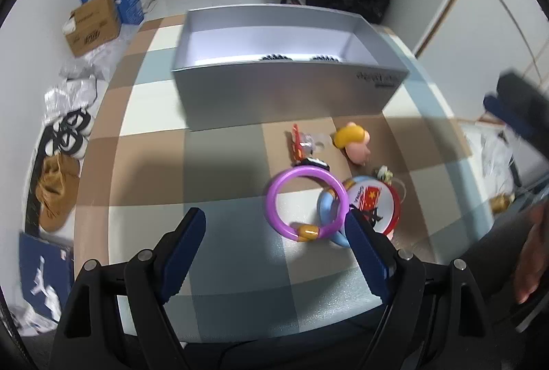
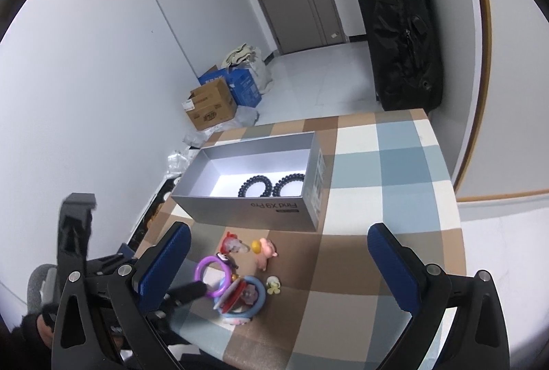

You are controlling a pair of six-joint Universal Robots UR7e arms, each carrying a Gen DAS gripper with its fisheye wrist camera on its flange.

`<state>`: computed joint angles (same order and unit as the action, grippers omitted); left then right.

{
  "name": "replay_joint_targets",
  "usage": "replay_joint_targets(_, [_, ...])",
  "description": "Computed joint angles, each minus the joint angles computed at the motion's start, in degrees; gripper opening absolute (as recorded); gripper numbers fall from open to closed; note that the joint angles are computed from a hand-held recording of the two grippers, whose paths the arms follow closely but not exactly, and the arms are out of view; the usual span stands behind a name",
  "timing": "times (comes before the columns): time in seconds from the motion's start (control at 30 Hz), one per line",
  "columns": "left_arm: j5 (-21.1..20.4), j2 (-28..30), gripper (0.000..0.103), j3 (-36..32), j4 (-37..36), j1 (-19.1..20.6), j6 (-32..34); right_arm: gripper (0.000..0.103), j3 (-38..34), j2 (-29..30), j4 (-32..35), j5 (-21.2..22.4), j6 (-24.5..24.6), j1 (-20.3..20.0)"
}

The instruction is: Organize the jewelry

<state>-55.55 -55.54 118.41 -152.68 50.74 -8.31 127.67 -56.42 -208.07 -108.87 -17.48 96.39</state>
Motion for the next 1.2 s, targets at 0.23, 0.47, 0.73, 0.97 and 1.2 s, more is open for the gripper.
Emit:
replay_joint_targets(0.23, [1.49,1.19,0.08,-0.72,0.91,0.15,1.49,0.103,0.01,-0.22,0.38,0.3,-0.36,0.24])
replay_joint_targets(0.47, [2.39,1.74,0.072,-0.83,0.49,0.09,2.21,0.103,0.02,-0.46,0.49,0.7,-0.35,0.1])
replay_joint_targets(0.73, [0.44,1.62,0.05,-0.69,-0.75,0.19,3.53,0.103,-0.08,-0.51,1.08,0.86,-0.01,0.05])
replay_joint_targets(0.97, [-3.01,0.26,0.047,-1.41,0.19,1.05,1.83,0.103,-0.2,-0.12,1.56,-0.12,-0.89,0.48])
replay_joint_targets(1.2, [-4.8,-1.25,0.047,-1.59,-1.49,1.69,-0.2,0.103,0.24,-1.26,4.59,0.24,1.49,-0.32])
